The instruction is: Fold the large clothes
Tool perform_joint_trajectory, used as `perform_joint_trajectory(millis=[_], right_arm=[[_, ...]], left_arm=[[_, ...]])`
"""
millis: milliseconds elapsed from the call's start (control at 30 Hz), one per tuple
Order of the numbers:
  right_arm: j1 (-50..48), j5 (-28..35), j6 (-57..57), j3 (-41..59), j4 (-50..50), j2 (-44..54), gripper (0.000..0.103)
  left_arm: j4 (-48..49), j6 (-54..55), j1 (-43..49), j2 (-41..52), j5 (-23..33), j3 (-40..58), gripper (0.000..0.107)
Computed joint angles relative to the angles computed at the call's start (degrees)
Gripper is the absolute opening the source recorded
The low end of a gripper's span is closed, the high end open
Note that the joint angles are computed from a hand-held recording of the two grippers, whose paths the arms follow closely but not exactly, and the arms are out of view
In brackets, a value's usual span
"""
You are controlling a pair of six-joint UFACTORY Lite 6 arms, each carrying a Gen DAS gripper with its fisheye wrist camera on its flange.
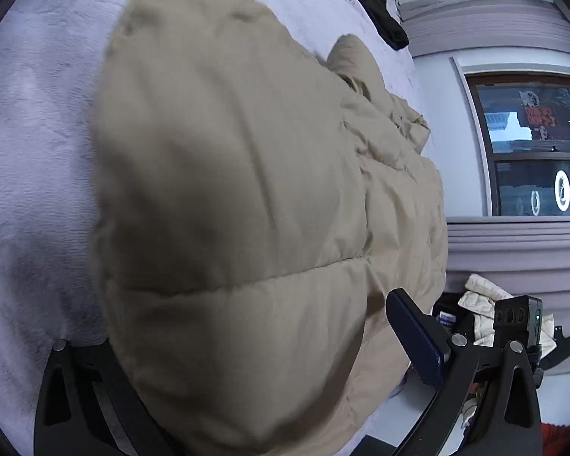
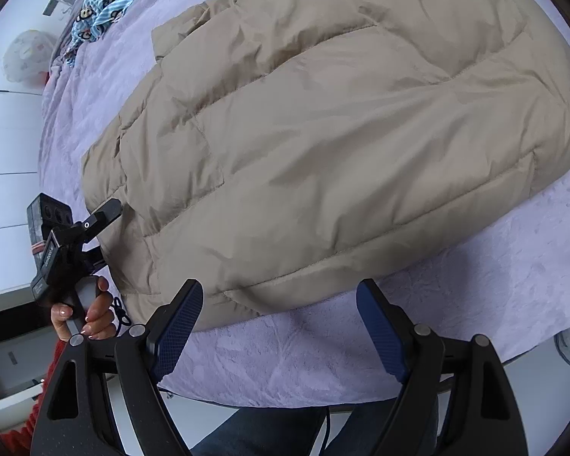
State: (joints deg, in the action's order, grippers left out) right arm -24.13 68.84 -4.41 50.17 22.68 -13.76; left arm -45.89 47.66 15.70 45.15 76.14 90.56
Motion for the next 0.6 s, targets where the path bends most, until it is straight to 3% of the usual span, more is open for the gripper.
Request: perform_joint_trajectory(millis=[100,167,233,267,433,467,500,533,600], right_arm=[[-0.8,0.2,-1.0,1.4,-0.3,0.4,0.085],[-1.5,0.2,-2.0,2.5,-0.9,1.0,0.085],[-2.7,0.0,-3.5,3.7,-1.6,1.9,0.085],[-3.0,-0.4,-3.9,4.6,-1.7,2.8,0.085],[-7.9,-2.4,-10.6,10.8,-1.3,8.5,0.084],[-8.6,-3.0,-12.2,12.3,-0.8,9.8,0.071],[-9.3,-3.8,-14.9,14.0,0.1,11.6,0.046],[-9.4,-4.4,-17.0,15.6,0.6,13.6,0.032],[-9.0,-5.8,-20.9,18.6,1.5,18.2,0.028]], left_arm=[[2.5,0.7,-3.8,1.0,-0.4,1.0,0.1],[3.7,1.2,-5.2,1.7,1.9,2.7,0.05],[2.0,0.1,-5.1,2.8,4.7,4.3,0.036],[1.4,-0.3,-5.0,2.6,5.7,4.9,0.031],[-0.9,-3.4,-4.8,-3.6,7.7,3.4,0.027],[-1.3,-4.6,-5.2,-5.2,7.6,3.1,0.027],[-1.8,-6.0,-5.5,-6.8,7.6,2.9,0.027],[-2.3,-7.4,-5.9,-8.4,7.6,2.7,0.027],[-3.7,-10.9,-7.4,-12.4,7.6,2.4,0.027]])
